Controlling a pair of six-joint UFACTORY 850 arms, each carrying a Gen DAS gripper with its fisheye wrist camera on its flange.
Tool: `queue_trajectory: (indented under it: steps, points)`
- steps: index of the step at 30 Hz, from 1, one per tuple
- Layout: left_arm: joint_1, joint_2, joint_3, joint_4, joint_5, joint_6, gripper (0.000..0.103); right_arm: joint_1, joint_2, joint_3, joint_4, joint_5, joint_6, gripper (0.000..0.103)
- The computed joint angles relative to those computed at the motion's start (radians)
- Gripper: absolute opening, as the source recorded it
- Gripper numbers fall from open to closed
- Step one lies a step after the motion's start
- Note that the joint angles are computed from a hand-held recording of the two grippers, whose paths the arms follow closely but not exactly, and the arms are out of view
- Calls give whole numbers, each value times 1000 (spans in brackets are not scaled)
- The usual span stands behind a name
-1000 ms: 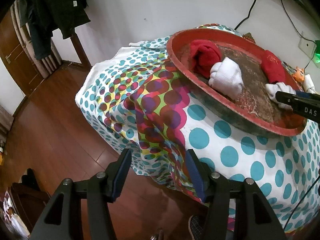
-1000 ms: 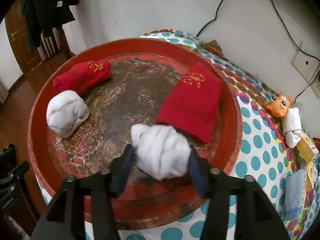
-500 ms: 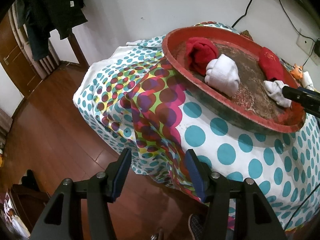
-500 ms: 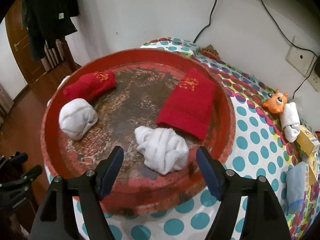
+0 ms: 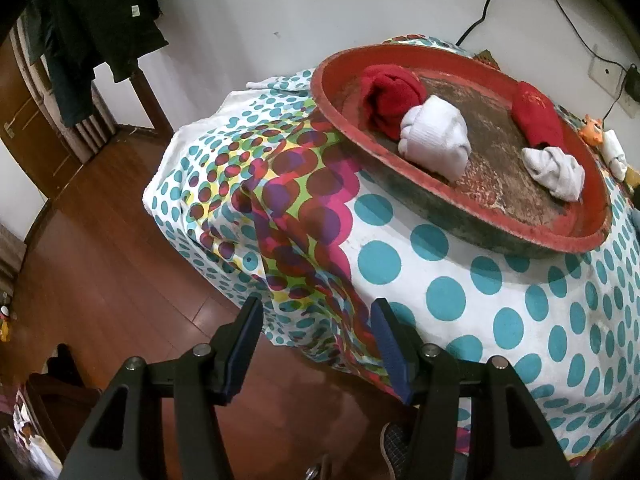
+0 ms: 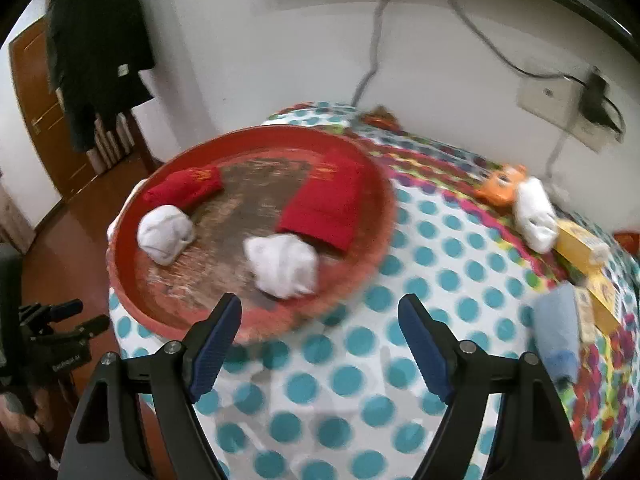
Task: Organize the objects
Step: 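Move the right gripper back toward the boxes and light-blue sock, then grasp the light-blue sock with the left gripper while the right gripper grasps the beige box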
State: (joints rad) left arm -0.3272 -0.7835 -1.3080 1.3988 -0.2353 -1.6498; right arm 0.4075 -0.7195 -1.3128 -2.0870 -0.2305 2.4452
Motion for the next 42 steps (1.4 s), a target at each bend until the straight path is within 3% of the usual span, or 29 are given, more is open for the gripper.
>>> queue_trajectory:
  steps: [10,14,17,21,29,35,42]
  points:
    - [-10,-10,-7,-16,-35,28,57,-105,117,234,-222,-110,373,79]
    - [-18,-13,-8,3,-63,10,57,-163,152,310,-246,-151,433,79]
    - [-19,-18,-13,-13,-60,32,57,-202,158,338,-211,-164,398,79]
    - [-26,-26,-20,-16,-76,47,57,-236,145,336,-215,-162,377,68]
    - [-24,-12,0,107,-102,-108,57,-246,46,211,-78,-129,165,56]
    - [-21,-25,-14,70,-112,-58,57,-258,-15,125,35,-103,23,53]
    - [-35,2,15,239,-132,-189,57,-278,-71,49,40,-58,-20,39]
